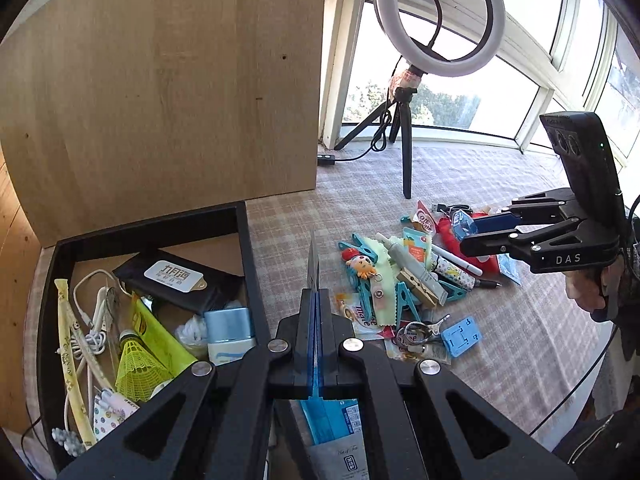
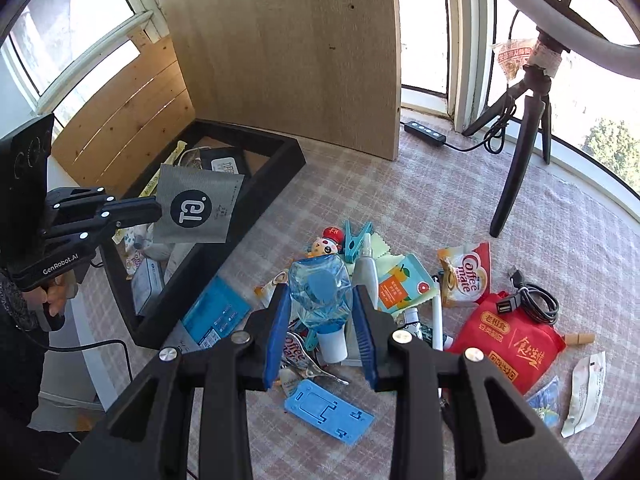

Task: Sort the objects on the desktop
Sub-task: 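Carry the grey sachet and blue bottle into the tray and open both tools, then withdraw both tools from the tray back to the pile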

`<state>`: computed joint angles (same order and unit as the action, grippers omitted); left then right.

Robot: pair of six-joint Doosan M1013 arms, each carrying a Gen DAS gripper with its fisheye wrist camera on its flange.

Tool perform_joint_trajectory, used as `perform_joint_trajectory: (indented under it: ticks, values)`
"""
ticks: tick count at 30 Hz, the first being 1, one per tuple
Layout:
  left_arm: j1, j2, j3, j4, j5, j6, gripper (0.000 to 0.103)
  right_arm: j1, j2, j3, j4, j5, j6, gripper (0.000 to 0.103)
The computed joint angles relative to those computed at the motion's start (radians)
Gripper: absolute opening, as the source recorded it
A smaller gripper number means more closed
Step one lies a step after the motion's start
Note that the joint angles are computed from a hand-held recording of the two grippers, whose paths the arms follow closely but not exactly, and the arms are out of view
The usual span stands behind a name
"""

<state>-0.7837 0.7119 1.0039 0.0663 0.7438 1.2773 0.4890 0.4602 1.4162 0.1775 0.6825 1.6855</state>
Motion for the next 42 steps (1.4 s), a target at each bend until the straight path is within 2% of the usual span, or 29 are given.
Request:
perform_joint_trajectory:
  ticks: [4, 12, 18, 22, 25, 26, 28, 29, 36, 42]
  values:
    - [0.017, -0.068, 0.093, 0.114, -0.045, -0.133, 0.0, 0.024, 0.018, -0.056, -0.006, 0.011, -0.001, 0.031]
    - [0.05, -0.159, 0.218, 0.358, -0.052, -0.398, 0.0, 0.093, 0.108, -0.241, -0.061, 0.06, 0.017, 0.031]
    - [0.075, -0.178, 0.261, 0.456, -0.055, -0.495, 0.0, 0.128, 0.211, -0.415, -0.051, 0.121, -0.009, 0.031]
    - [0.089, -0.171, 0.254, 0.488, -0.051, -0.516, 0.0, 0.141, 0.274, -0.522, -0.047, 0.166, -0.018, 0.031]
    - [0.096, -0.156, 0.234, 0.498, -0.021, -0.527, 0.001, 0.151, 0.31, -0.584, -0.062, 0.185, -0.025, 0.031]
    - [0.098, -0.151, 0.226, 0.499, -0.009, -0.53, 0.003, 0.156, 0.322, -0.604, -0.084, 0.194, -0.02, 0.033]
    - [0.103, -0.144, 0.217, 0.499, 0.003, -0.544, 0.021, 0.167, 0.347, -0.654, -0.169, 0.241, 0.036, 0.062]
    - [0.104, -0.145, 0.223, 0.505, -0.006, -0.553, 0.022, 0.171, 0.354, -0.669, -0.211, 0.255, 0.073, 0.064]
    - [0.104, -0.152, 0.241, 0.469, -0.049, -0.534, 0.022, 0.147, 0.319, -0.607, -0.175, 0.213, 0.095, 0.064]
    - [0.085, -0.16, 0.243, 0.454, -0.06, -0.516, 0.022, 0.127, 0.232, -0.466, -0.181, 0.139, 0.137, 0.064]
